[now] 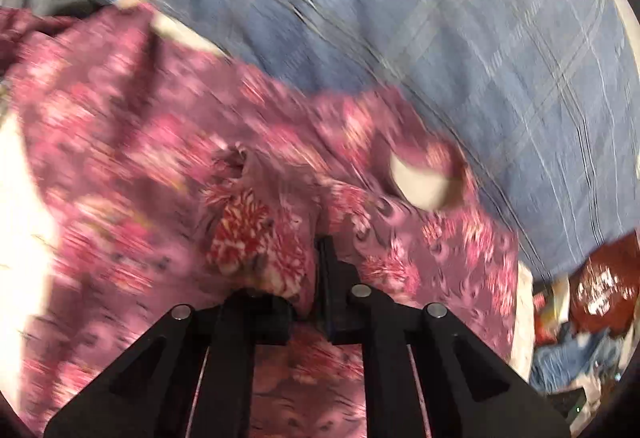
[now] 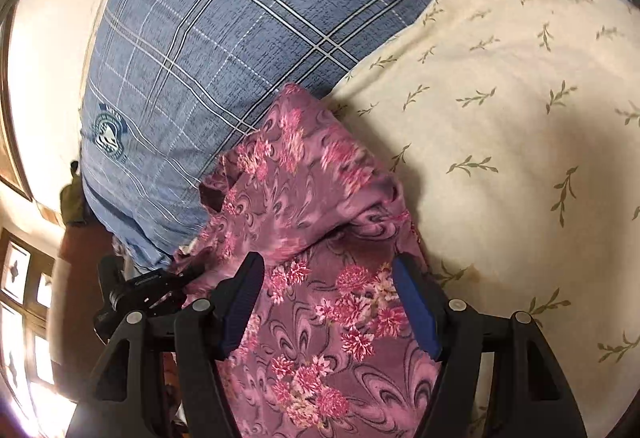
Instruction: Fold small clothes
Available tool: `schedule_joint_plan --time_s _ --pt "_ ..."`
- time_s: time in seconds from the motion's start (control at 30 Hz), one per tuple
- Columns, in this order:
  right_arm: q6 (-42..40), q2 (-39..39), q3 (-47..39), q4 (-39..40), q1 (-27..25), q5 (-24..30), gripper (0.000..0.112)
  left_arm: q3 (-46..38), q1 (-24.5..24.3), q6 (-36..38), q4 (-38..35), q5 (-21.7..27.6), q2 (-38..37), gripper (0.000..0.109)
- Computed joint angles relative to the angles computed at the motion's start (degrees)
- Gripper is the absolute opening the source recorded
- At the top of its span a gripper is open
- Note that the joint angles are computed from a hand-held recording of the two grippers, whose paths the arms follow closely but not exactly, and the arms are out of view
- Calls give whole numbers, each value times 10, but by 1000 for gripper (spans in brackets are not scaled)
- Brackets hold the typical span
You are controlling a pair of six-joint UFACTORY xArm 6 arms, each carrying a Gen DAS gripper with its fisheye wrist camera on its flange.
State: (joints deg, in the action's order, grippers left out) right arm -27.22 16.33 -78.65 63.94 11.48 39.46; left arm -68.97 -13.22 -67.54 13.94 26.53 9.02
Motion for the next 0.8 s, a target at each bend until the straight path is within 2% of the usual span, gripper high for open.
schedule_joint_plan --time_s 0.1,0.17,0.27,0.3,0.37,0.4,0.47,0.5,0.6,0.63,0.67,0.7,0.73,0.8 --pt "-10 7 -5 42 -8 25 69 42 11 -53 40 -7 -42 8" --pt "-17 16 -10 86 -14 53 69 64 15 -48 31 -22 -60 8" --pt "-24 32 -23 137 -11 84 74 69 16 -18 2 -16 -69 8" --pt "-17 37 -28 133 -4 75 74 69 18 -12 -7 -15 -69 8" --pt "-3 42 -38 118 16 25 73 73 18 -8 -15 -21 -67 8" --pt "16 45 -43 112 27 -14 70 72 17 -7 -16 -20 -64 8" --pt "70 57 -58 79 32 -40 24 79 15 2 -24 -17 -73 9" --pt "99 66 -74 47 30 -38 6 80 12 8 -26 -16 -74 9" --pt "71 35 -42 53 34 -124 4 63 -1 72 -69 -11 -51 15" --pt "80 33 -35 36 30 -134 4 49 -6 88 -77 4 -34 16" --pt "113 41 -38 1 25 -121 4 33 -10 97 -82 26 -16 15" --pt "137 53 -42 -26 18 -100 2 33 -11 95 -76 24 -12 15" --pt "140 60 -45 -29 12 -79 2 40 -12 91 -61 16 -18 16" --pt "123 46 -35 -15 6 -61 8 55 -11 147 -103 18 -37 19"
